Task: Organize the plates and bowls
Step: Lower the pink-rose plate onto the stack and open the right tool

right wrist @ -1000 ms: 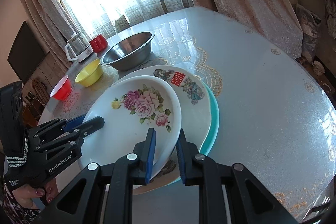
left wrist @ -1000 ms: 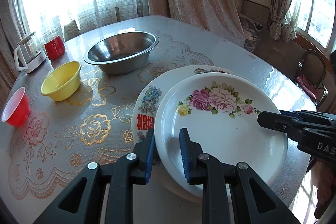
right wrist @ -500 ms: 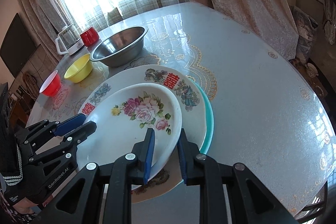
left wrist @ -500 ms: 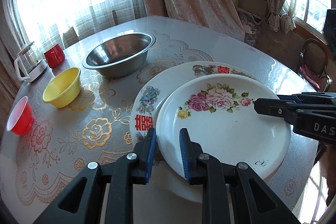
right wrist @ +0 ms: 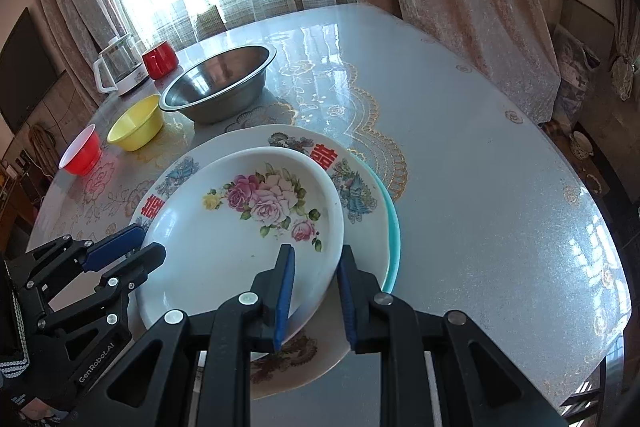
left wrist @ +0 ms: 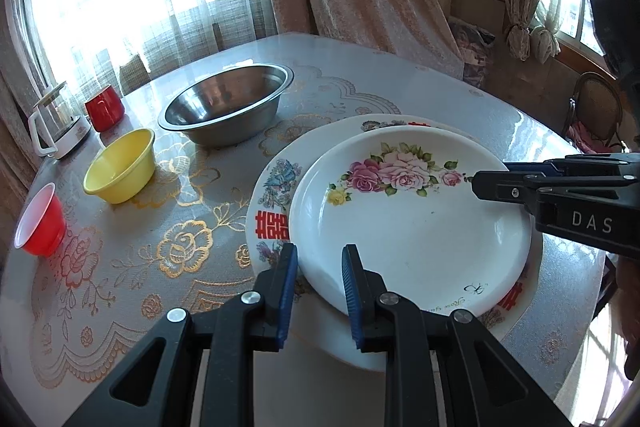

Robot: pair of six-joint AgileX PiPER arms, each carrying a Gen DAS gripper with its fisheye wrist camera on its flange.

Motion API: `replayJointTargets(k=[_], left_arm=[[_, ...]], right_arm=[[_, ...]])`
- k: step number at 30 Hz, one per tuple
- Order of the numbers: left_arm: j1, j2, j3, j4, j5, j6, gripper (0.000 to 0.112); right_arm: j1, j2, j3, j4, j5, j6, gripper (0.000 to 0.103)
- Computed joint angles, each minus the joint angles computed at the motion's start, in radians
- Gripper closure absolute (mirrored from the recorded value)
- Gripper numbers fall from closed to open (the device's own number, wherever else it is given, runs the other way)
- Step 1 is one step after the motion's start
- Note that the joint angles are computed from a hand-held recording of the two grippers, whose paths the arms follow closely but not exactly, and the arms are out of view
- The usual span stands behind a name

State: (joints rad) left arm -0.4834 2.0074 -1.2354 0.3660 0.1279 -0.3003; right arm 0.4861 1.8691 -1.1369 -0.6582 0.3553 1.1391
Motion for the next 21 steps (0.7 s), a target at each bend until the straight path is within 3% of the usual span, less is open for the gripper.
replayJointTargets(k=[4,9,13,21], left_arm=[[-0.002,0.000,0.007,0.102,-0.006,-0.105,0.089],[0.011,-0.004,0.011,-0.097,-0.017,0.084,0.089],[0.006,-0.010,0.025,0.009,-0.027,-0.021,0.088],[0.004,-0.019,0.042,0.004,-0.041,-0.023,0.088]], right_arm=[[0.003,-0.014,0.020,-0.051,0.003,0.060,0.080],[0.009,-0.014,0.024,-0.049,0.001,0.051,0.080],[0.012,-0.017,0.031,-0.073,-0.001,0.083,0.080],[0.030,-0.015,0.029,-0.118,0.021,0.115,0.080]])
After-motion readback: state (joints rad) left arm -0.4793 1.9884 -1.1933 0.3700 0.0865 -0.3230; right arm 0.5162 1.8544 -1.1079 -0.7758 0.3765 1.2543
